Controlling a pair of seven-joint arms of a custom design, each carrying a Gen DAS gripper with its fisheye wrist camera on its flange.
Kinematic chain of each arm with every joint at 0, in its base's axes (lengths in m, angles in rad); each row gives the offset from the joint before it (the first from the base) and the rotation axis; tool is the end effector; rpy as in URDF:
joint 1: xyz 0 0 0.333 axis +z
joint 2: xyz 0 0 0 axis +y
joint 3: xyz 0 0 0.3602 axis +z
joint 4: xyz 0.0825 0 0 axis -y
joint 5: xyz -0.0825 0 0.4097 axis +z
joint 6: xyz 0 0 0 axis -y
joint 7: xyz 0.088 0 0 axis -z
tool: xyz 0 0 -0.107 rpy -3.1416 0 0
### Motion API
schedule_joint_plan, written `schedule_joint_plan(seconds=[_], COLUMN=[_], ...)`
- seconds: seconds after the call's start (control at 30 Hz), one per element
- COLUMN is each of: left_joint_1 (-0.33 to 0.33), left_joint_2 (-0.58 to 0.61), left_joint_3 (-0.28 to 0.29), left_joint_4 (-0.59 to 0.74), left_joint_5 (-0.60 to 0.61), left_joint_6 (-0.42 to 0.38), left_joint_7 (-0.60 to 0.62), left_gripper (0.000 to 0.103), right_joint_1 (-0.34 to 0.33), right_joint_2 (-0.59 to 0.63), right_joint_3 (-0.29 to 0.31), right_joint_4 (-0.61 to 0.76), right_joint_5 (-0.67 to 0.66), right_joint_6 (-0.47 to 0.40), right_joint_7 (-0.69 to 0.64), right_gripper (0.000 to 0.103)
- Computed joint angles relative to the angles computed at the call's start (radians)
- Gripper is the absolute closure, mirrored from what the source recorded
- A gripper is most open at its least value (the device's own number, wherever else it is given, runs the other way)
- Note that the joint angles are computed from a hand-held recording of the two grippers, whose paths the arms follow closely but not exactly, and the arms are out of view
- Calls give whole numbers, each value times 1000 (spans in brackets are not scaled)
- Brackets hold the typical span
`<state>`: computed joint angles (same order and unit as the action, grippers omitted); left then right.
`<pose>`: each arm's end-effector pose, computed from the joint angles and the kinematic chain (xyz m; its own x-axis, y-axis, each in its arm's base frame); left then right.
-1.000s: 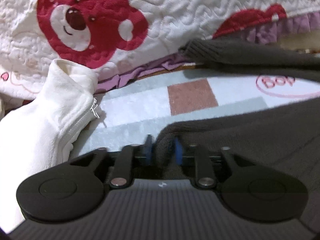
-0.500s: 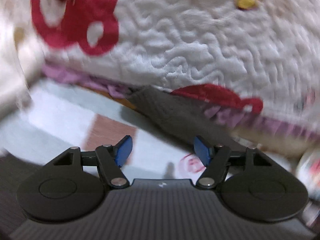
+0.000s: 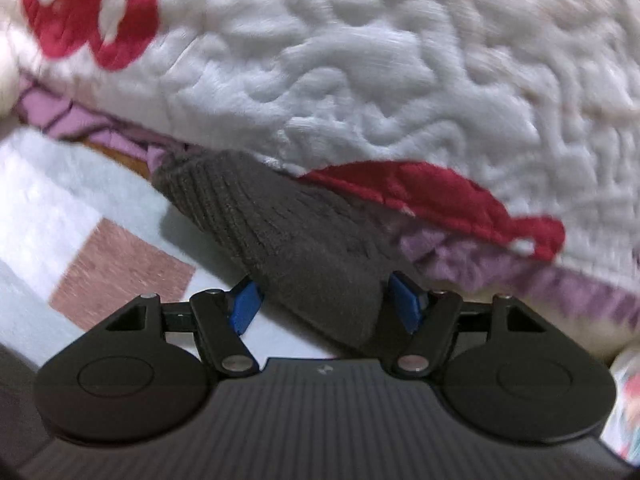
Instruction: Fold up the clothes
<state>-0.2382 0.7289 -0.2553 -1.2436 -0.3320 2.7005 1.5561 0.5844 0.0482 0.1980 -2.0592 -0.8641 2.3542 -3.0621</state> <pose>0.7810 -0.3244 0.4497 -0.2443 -0.8509 0.4651 -0.8208 -0.0739 -0.5664 0.4395 0.4201 0.4726 -0.2779 -0.9565 -0.0888 -0.7176 0.2682 -0.6428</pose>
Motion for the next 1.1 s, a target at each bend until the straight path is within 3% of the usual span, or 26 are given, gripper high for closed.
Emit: schedule_joint_plan(seconds=[0.07, 0.17, 0.2, 0.27, 0.37, 0.47, 0.57, 0.67, 0.73, 0.83, 1.0, 1.1], left_joint_1=[20, 52, 63, 90, 177, 319, 478, 632, 688, 723, 707, 680], left_joint_2=[27, 42, 31, 1, -84, -176, -281, -419, -509, -643, -718, -721], left_joint_3=[-30, -74, -88, -123, -240, -403, -554, -633, -633, -587, -492, -449], left_joint_4=[25, 27, 11, -32, -159, -284, -410, -541, -618, -706, -751, -756], left_joint_5=[-44, -95, -103, -131, -244, -451, -707, -954, -1048, -1073, -1062, -1153], left_joint_6=[-2, 11, 11, 18, 74, 66, -2, -172, -291, -421, -457, -446], left_joint_7=[-11, 29, 63, 147, 372, 598, 834, 968, 967, 880, 780, 817], left_gripper=[38, 79, 83, 84, 85, 85, 85, 85, 85, 85, 86, 87], right_joint_1=[-4, 6, 11, 20, 20, 23, 23, 27, 28, 34, 49, 56], right_joint_2=[3, 38, 50, 53, 37, 36, 44, 53, 49, 42, 52, 67], right_joint_3=[-6, -2, -2, -7, -14, -13, -13, -11, -12, -10, -4, -3], right_joint_4=[-2, 41, 55, 56, 28, 17, 24, 40, 37, 33, 37, 58], right_joint_5=[-14, -2, 0, -2, -32, -72, -82, -67, -58, -52, -88, -86], right_joint_6=[14, -38, -55, -60, -28, -19, -20, -37, -39, -70, -131, -163], right_joint_7=[50, 0, -13, 0, 37, 64, 83, 65, 57, 78, 156, 158], right_gripper=[33, 30, 29, 28, 28, 26, 21, 20, 20, 20, 20, 20])
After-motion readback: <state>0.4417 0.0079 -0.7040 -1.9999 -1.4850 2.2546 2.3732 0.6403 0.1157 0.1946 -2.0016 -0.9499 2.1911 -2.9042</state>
